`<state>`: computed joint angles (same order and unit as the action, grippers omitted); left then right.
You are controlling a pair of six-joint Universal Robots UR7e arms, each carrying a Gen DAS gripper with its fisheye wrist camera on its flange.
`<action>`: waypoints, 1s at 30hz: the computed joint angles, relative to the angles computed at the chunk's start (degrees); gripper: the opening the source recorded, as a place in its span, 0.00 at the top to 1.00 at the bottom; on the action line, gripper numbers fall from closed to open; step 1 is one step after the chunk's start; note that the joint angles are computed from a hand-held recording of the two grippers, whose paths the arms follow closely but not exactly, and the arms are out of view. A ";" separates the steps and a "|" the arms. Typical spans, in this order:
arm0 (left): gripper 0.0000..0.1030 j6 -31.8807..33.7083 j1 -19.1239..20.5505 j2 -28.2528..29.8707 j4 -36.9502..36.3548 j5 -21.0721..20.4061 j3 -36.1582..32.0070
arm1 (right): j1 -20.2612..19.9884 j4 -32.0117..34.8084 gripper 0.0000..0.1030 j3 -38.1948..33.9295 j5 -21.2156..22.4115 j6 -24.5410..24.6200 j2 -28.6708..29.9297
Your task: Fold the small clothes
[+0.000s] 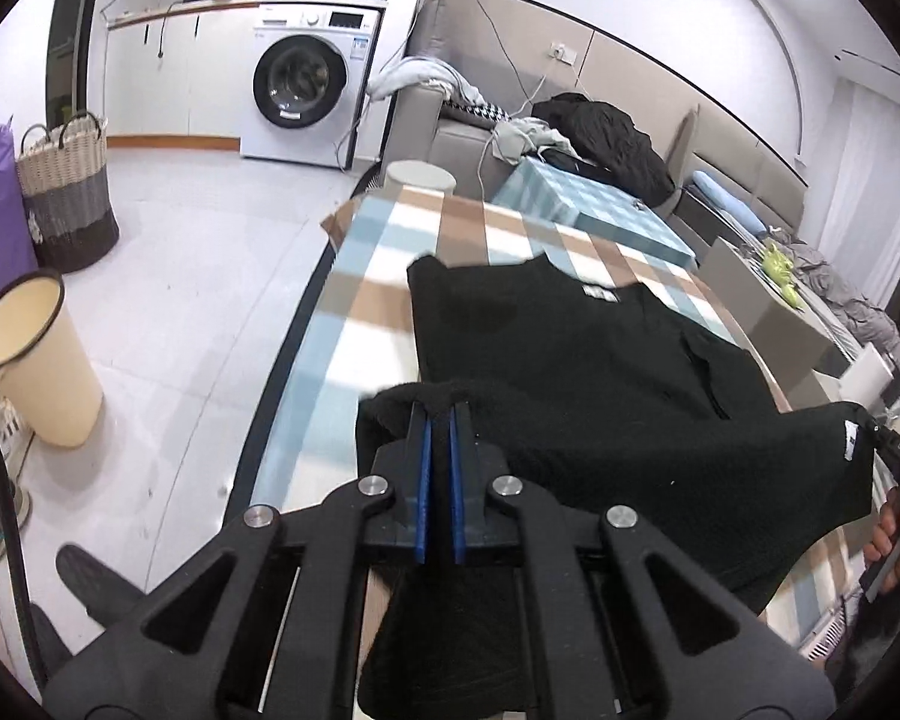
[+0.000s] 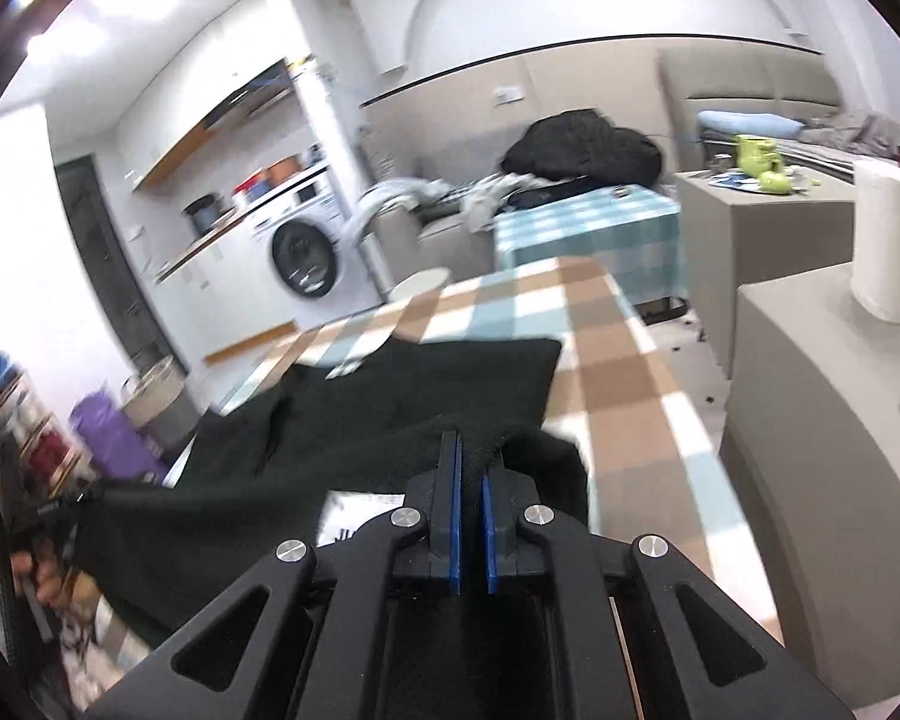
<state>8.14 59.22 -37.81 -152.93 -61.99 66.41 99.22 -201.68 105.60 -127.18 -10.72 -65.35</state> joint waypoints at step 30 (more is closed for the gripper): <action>0.56 -9.75 3.29 4.44 13.45 -1.19 -6.53 | -7.22 14.35 0.69 6.77 8.61 18.21 -5.68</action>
<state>-1.61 62.52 -33.37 -139.48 -63.19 59.88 92.00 -187.33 112.37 -118.58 7.48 -71.03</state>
